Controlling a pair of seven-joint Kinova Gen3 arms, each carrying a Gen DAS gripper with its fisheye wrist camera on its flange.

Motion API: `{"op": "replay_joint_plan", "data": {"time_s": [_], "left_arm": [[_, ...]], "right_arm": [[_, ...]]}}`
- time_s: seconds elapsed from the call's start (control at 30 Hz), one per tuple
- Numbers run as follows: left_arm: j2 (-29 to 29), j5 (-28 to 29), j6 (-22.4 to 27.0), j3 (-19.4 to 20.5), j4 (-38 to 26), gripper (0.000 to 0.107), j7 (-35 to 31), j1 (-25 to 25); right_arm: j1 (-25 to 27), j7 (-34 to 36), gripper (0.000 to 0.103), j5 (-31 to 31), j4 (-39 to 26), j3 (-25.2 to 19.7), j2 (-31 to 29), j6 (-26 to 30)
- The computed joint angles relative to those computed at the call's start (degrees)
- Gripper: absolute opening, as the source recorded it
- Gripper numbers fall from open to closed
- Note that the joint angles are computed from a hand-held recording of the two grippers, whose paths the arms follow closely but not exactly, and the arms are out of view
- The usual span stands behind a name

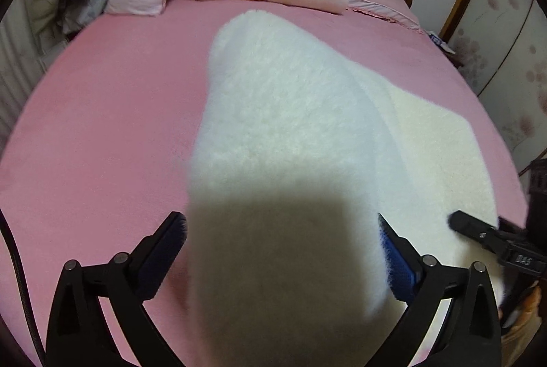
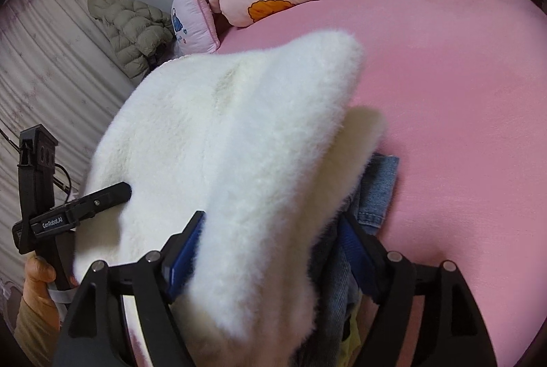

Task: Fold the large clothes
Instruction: 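Carry the bundle onto the stack of folded jeans with both tools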

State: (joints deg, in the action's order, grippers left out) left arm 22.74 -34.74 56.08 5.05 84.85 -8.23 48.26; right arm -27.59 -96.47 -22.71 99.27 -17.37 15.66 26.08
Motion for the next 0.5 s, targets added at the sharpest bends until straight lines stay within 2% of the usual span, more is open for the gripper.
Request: {"op": "replay_joint_plan", "data": {"time_s": [0.1,0.17,0.23,0.33,0.5], "left_arm": [[2.55,0.48,6.99,-4.07,-5.55,0.103,-1.49,4.71],[4.17,0.12,11.65,-5.42,-9.15,0.103,-0.71,7.00],[5.18,-1.78,16.24,-4.29,-12.14,0.103,2.32,8.02],[4.60,-4.68,19.55,-2.07,-14.03,0.103,7.95,9.08],[6.46,-5.56,28.84,-1.62,-22.88,0.103,9.30,12.58]], "right_arm": [[-5.87,-5.81,0.077,6.99,-1.40,5.66,-2.32,3.58],[-6.08,-8.18,0.078,9.81,-1.42,5.71,-4.13,4.73],[-4.03,-8.06,0.078,9.62,-1.03,4.02,-5.97,5.20],[-2.75,-7.11,0.078,8.37,-1.25,3.54,-8.23,7.32],[-3.06,-8.85,0.078,10.20,-3.48,3.81,-11.25,13.09]]}}
